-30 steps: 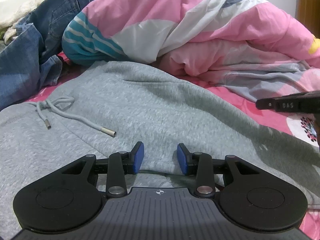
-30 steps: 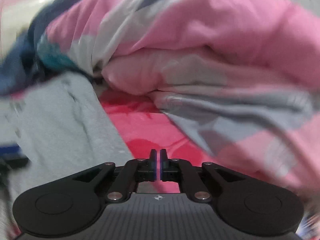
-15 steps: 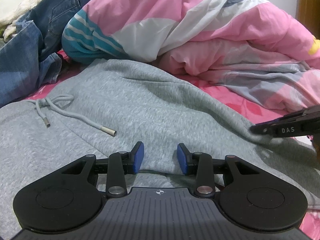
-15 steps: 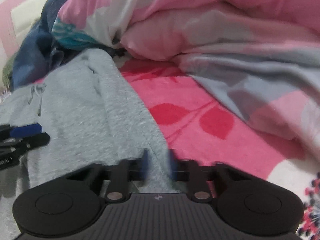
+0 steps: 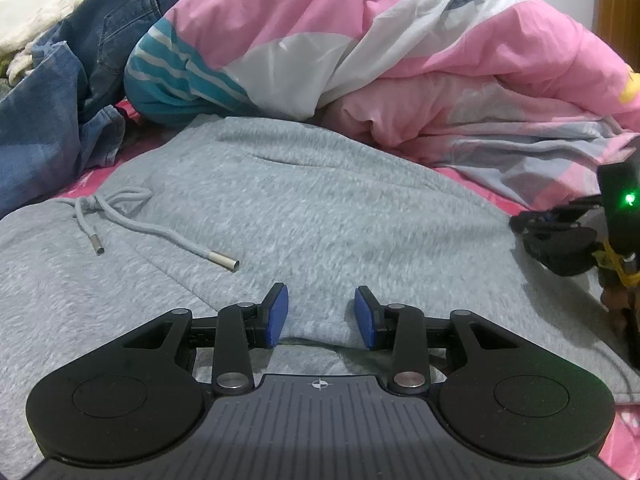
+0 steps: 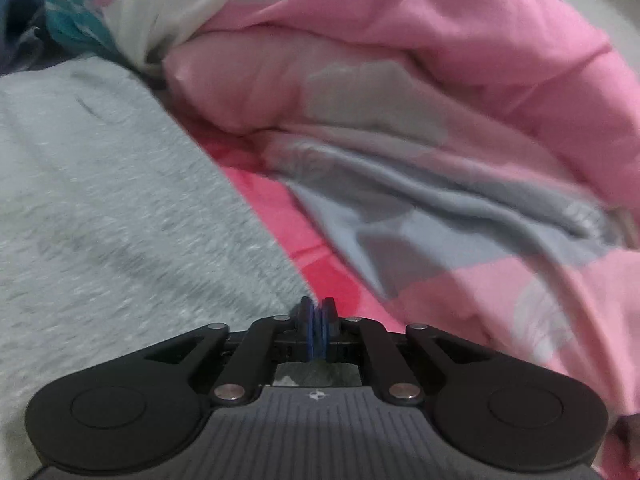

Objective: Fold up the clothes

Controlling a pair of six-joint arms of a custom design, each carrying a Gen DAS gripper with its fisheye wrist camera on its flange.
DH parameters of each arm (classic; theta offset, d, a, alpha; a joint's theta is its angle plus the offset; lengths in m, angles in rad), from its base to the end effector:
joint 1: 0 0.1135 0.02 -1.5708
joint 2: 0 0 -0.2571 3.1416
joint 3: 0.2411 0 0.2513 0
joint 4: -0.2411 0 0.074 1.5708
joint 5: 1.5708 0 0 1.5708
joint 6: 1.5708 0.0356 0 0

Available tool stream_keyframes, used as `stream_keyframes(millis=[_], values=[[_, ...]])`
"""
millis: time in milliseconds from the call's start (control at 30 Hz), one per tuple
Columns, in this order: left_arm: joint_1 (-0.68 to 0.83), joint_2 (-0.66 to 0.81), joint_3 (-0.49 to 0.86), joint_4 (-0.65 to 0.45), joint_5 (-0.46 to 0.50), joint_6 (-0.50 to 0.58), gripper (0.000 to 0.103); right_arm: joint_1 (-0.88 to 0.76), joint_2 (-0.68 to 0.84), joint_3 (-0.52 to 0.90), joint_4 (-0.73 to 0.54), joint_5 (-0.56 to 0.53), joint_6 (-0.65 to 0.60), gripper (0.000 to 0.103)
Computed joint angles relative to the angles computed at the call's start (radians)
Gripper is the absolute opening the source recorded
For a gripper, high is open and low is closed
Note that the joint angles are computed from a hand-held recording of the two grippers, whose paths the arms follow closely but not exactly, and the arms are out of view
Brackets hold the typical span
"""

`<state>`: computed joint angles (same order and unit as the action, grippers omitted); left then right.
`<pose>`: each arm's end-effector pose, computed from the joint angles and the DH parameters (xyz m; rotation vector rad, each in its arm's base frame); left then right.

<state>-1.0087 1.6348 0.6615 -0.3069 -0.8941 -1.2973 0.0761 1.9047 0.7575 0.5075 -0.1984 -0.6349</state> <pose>0.1572 -0.1975 0.1098 -0.4717 2.1668 0.1344 0.3451 0.0333 0.0936 -0.8668 2.0194 -0.0941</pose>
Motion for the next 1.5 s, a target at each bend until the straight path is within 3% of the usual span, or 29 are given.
stream_keyframes(millis=[67, 167, 333, 433, 500, 533, 600, 733, 867, 967, 1033, 1200, 1267, 1300, 1333, 1367, 1500], values=[[-0.003, -0.003, -0.003, -0.002, -0.003, -0.001, 0.036, -0.013, -0.042, -0.002, -0.032, -0.004, 0.028, 0.023], [-0.011, -0.011, -0.005, -0.012, -0.013, -0.011, 0.036, -0.09, -0.14, -0.021, -0.08, -0.052, 0.108, 0.028], [-0.051, -0.002, 0.018, -0.07, -0.083, -0.05, 0.036, -0.458, -0.324, -0.012, -0.383, -0.431, 0.306, 0.038], [-0.067, -0.023, -0.017, 0.056, -0.078, 0.043, 0.042, -0.737, -0.341, 0.012, -0.645, -0.632, 0.216, 0.04], [-0.074, -0.012, -0.031, 0.167, -0.044, 0.115, 0.049, -0.924, -0.281, 0.108, -0.907, -0.731, 0.076, 0.041], [-0.078, -0.001, -0.033, 0.214, -0.028, 0.144, 0.049, -1.007, -0.242, 0.151, -1.014, -0.755, -0.005, 0.042], [-0.091, 0.034, 0.001, 0.224, -0.024, 0.17, 0.051, -1.139, -0.194, 0.172, -1.092, -0.764, -0.141, 0.042], [-0.11, 0.134, 0.105, 0.17, -0.039, 0.205, 0.053, -1.208, -0.17, 0.17, -1.08, -0.733, -0.281, 0.042], [-0.109, 0.192, 0.181, 0.084, -0.038, 0.2, 0.053, -1.111, -0.188, 0.185, -1.001, -0.726, -0.338, 0.045], [-0.099, 0.2, 0.186, 0.085, -0.022, 0.207, 0.053, -0.976, -0.129, 0.231, -0.877, -0.672, -0.381, 0.061], [-0.095, 0.2, 0.182, 0.093, -0.014, 0.211, 0.054, -0.893, -0.069, 0.263, -0.798, -0.603, -0.436, 0.062], [-0.094, 0.204, 0.181, 0.097, -0.008, 0.216, 0.055, -0.779, 0.116, 0.467, -0.939, -0.461, -0.673, 0.061], [-0.093, 0.208, 0.186, 0.094, -0.008, 0.219, 0.055, -0.778, 0.149, 0.525, -1.02, -0.464, -0.704, 0.055], [-0.093, 0.211, 0.189, 0.091, -0.008, 0.219, 0.055, -0.777, 0.156, 0.552, -1.069, -0.462, -0.703, 0.036], [-0.092, 0.213, 0.191, 0.088, -0.009, 0.219, 0.055, -0.779, 0.147, 0.547, -1.076, -0.46, -0.702, 0.01], [-0.092, 0.214, 0.194, 0.086, -0.009, 0.219, 0.055, -0.781, 0.114, 0.498, -1.023, -0.459, -0.698, 0.005], [-0.097, 0.211, 0.185, 0.092, -0.014, 0.215, 0.055, -0.8, 0.019, 0.355, -0.815, -0.497, -0.623, 0.004]])
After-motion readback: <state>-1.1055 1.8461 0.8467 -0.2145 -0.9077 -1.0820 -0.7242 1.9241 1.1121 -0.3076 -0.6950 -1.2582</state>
